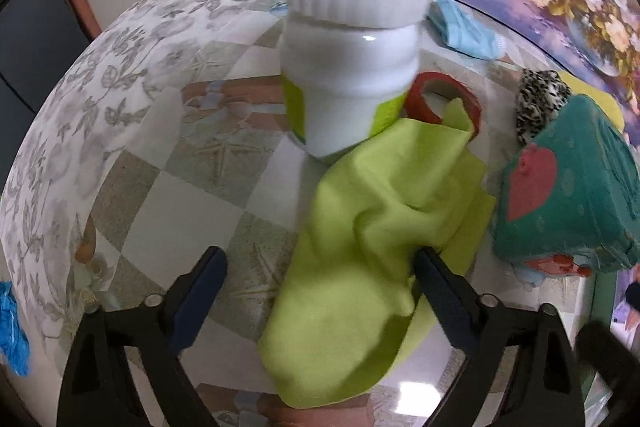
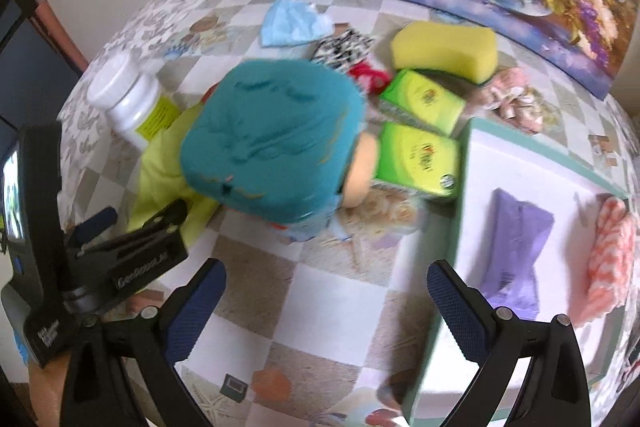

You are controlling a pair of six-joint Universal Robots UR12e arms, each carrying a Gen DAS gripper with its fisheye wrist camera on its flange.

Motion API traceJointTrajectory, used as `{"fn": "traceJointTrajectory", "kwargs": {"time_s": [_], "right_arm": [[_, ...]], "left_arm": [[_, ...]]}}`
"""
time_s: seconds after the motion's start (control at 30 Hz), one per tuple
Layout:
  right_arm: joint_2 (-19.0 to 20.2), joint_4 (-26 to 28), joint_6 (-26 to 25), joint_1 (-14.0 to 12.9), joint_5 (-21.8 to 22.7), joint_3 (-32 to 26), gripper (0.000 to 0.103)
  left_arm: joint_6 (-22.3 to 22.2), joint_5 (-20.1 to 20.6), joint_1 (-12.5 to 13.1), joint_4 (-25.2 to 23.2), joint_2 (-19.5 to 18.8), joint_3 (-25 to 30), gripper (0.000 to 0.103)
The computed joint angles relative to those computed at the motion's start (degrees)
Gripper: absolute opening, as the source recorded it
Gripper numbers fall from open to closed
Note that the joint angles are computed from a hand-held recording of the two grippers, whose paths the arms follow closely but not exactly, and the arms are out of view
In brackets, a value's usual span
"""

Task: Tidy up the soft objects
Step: 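Move the left gripper to the lime-green cloth and grasp it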

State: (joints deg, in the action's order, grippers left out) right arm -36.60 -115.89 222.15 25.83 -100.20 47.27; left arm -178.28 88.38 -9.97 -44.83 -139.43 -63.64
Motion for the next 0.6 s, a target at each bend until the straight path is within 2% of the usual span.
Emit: {"fn": "traceJointTrajectory", "kwargs": {"time_s": [0.03, 0.17, 0.2, 0.3, 0.37, 0.5, 0.6], "right_arm": [[0.11, -0.25, 0.49, 0.0, -0.24, -0.14, 0.102], [-2.15, -3.71, 1.48, -0.81, -1.1, 3.8, 0.102], [-2.62, -4.25, 1.42, -0.98, -2.05, 4.61, 0.102], [-3.59, -5.9, 0.96, -1.43, -5.27, 6.55, 0.102], [-4.39, -7.97, 0.17, -1.83, -6.5, 8.27, 0.102], [-5.07, -11.87, -1.36, -2.43, -6.75, 10.4, 0.1], [-5.18, -13.34, -1.03, -2.96, -5.28, 11.24, 0.092]], "left_arm": [[0.74, -0.39, -0.1, 0.05, 0.1, -0.11, 0.088], [4.59, -2.35, -0.58, 0.75, 0.53, -0.68, 0.059], [5.4, -2.66, -0.75, 0.76, 0.62, -0.76, 0.055], [6.74, -3.76, -1.04, 0.9, 0.76, -1.0, 0.054], [7.67, -3.63, -1.21, 1.72, 0.78, -1.27, 0.049], [5.96, -5.67, -0.86, 2.09, 1.18, -1.83, 0.025], [3.91, -9.1, 0.03, 1.99, 1.38, -2.17, 0.014]]}}
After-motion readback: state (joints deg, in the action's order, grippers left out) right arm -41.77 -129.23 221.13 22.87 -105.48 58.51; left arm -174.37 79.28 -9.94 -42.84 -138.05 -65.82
